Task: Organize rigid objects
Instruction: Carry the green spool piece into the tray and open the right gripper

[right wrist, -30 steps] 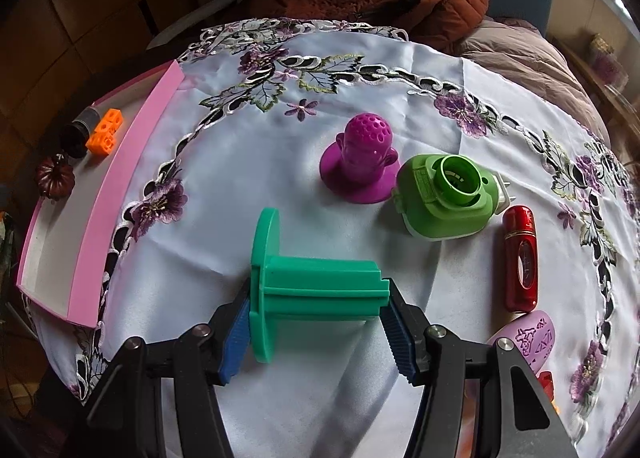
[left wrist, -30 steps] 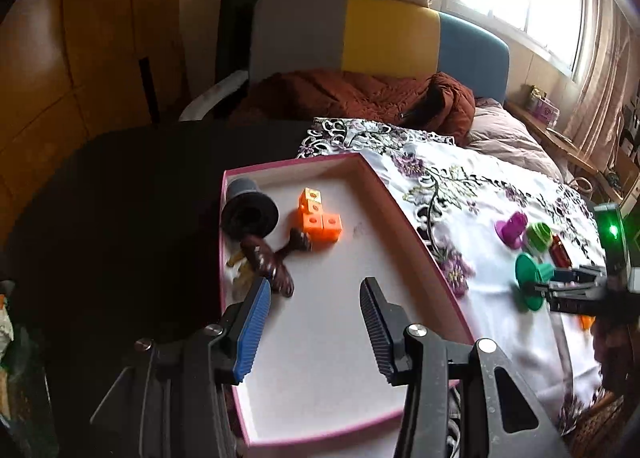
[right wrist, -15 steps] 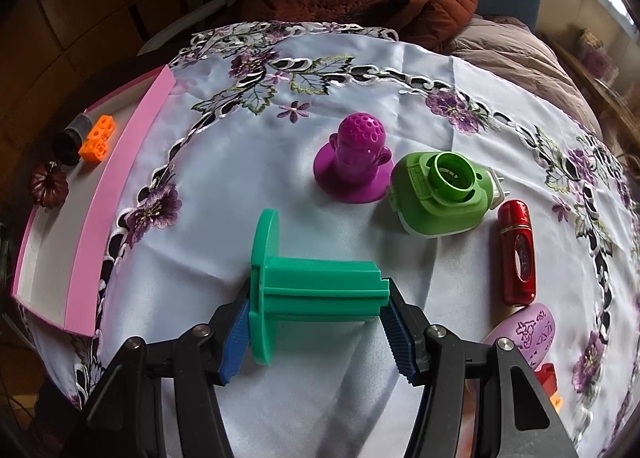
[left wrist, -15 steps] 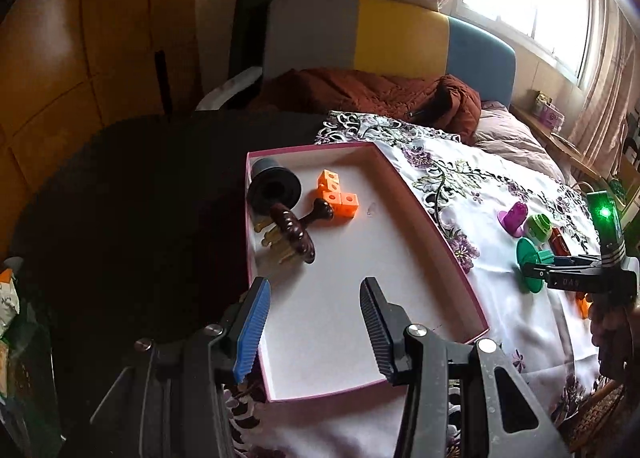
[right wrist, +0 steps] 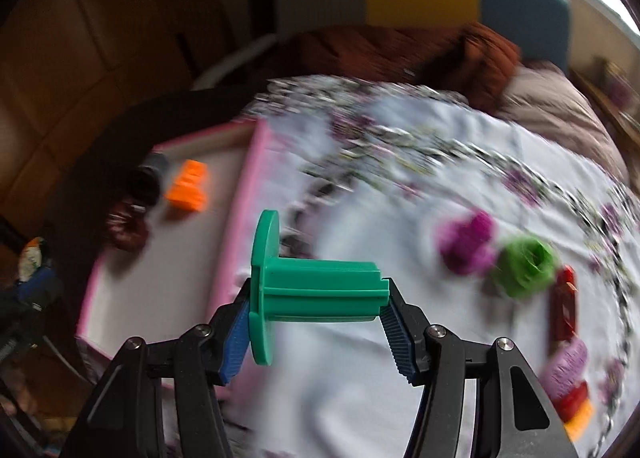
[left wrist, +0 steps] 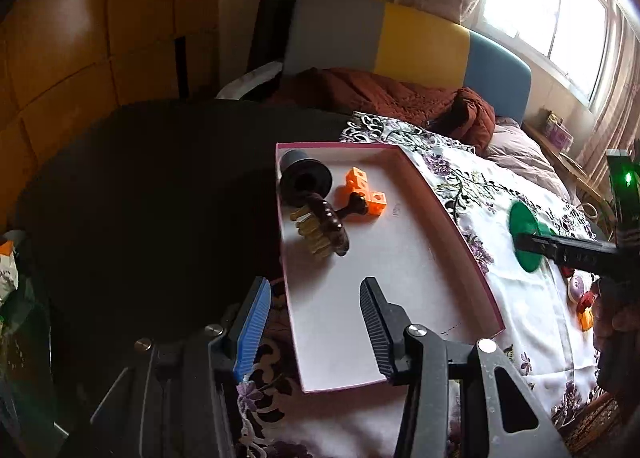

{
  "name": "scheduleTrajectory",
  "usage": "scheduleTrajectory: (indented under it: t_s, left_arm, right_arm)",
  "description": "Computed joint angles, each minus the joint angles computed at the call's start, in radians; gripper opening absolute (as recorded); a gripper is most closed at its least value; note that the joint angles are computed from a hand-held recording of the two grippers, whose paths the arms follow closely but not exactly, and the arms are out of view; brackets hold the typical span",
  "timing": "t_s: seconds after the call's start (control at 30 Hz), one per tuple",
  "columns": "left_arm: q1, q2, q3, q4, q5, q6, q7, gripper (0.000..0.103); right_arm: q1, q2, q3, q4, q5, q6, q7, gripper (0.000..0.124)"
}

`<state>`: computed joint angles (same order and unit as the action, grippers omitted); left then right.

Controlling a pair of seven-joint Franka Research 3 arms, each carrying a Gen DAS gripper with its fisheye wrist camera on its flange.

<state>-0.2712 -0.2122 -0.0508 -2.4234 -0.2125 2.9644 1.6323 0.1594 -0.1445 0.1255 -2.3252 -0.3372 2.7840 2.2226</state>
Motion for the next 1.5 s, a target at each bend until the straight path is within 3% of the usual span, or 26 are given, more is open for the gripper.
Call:
scheduleTrajectory:
  t_s: [0.17, 0.23, 0.33, 0.43, 0.6, 0.83, 1.07, 1.5]
  left_arm:
    - [0.0, -0.003, 0.013, -0.006, -0.021, 0.001, 0.011, 0.047]
    - [0.0, -0.002, 0.018, -0.007, -0.029, 0.001, 0.015, 0.047]
    - [-0.001, 0.003, 0.026, -0.004, -0.048, -0.004, 0.027, 0.047]
    - [0.005, 0.01, 0.027, 0.001, -0.063, -0.01, 0.034, 0.047]
    - [0.016, 0.013, 0.019, 0.002, -0.08, -0.014, 0.045, 0.047]
    - [0.028, 0.014, 0.009, 0.002, -0.069, -0.013, 0.032, 0.047]
    - [0.036, 0.002, -0.006, -0.007, -0.023, -0.007, -0.002, 0.047]
    - [0.017, -0.028, -0.001, -0.026, 0.047, 0.002, -0.046, 0.047]
  right_arm:
    - [0.071, 0.131, 0.002, 0.142, 0.053, 0.004, -0.101, 0.06]
    - [0.108, 0.191, -0.007, 0.213, 0.05, -0.025, -0.138, 0.06]
    - [0.142, 0.289, -0.009, 0.329, 0.184, -0.096, -0.3, 0.06]
    - [0.208, 0.379, -0.058, 0.444, 0.1, -0.177, -0.276, 0.06]
    - [0.253, 0.467, -0.123, 0.544, 0.092, -0.215, -0.222, 0.063]
    - [0.252, 0.413, -0.141, 0.468, 0.106, -0.144, -0.193, 0.078]
    - [0.248, 0.346, -0.134, 0.38, 0.089, -0.078, -0.143, 0.082]
    - [0.234, 0.229, -0.119, 0.253, -0.12, 0.004, 0.084, 0.089]
